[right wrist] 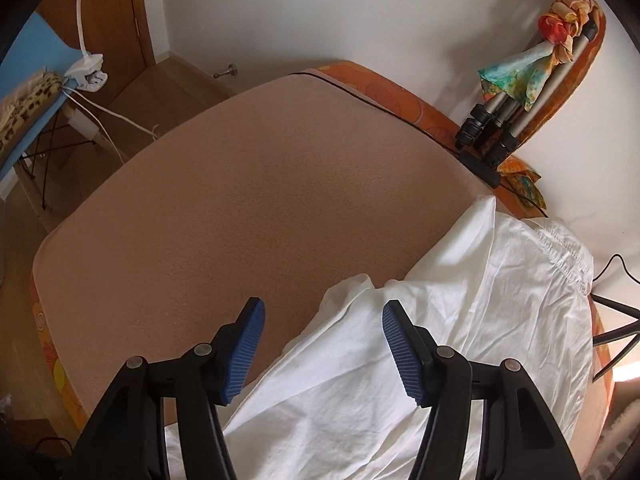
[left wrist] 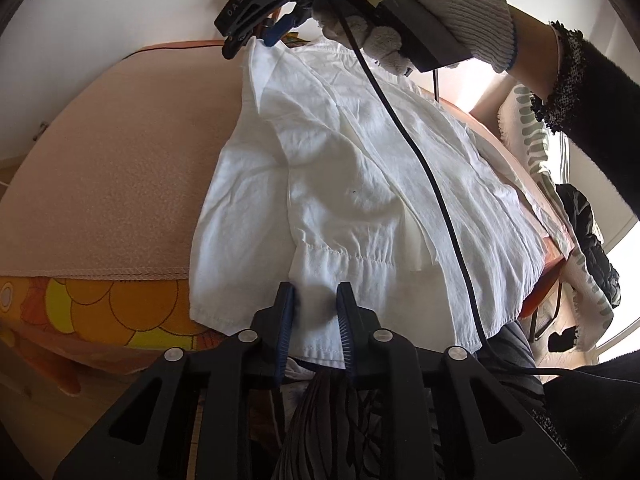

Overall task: Fold small clothes
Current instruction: 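Lift and fold the gripped shirt side over toward the shirt's center with both tools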

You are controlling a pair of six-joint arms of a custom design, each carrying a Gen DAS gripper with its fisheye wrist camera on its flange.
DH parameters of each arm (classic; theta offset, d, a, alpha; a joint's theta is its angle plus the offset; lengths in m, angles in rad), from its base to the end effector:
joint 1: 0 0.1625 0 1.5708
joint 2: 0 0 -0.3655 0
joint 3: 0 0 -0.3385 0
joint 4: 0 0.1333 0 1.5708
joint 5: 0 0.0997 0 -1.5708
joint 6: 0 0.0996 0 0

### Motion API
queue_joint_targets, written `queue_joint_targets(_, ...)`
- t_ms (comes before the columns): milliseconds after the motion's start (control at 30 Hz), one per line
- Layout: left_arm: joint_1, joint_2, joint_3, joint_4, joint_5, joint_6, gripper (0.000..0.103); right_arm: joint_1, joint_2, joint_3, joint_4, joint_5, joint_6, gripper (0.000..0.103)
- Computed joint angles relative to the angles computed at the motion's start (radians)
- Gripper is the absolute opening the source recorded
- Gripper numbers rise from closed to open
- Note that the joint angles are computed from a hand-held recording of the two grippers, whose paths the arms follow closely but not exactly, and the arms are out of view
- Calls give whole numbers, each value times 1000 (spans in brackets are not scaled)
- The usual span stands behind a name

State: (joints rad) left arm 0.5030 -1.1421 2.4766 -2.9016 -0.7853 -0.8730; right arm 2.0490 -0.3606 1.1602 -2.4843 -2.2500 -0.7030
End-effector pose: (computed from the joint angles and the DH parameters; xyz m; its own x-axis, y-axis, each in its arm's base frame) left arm -0.1915 -0.3379 0.0950 -0.8889 0.0295 -0.4572 0.3035 0.7854 -0.5395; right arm 0.3784 -0.5763 -0.0169 -0.2565 -0.7951 0.5496 -0.8166 0.4824 0.3168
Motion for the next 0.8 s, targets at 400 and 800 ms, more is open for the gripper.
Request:
queue_joint_targets(400,-55,-72,47,14,77,-43,2,-36,46,-91,38,-22,85,3)
queue_joint_targets(800,-33,-121,50,176,103,-165,11,-79,25,-82,22,62,107,15)
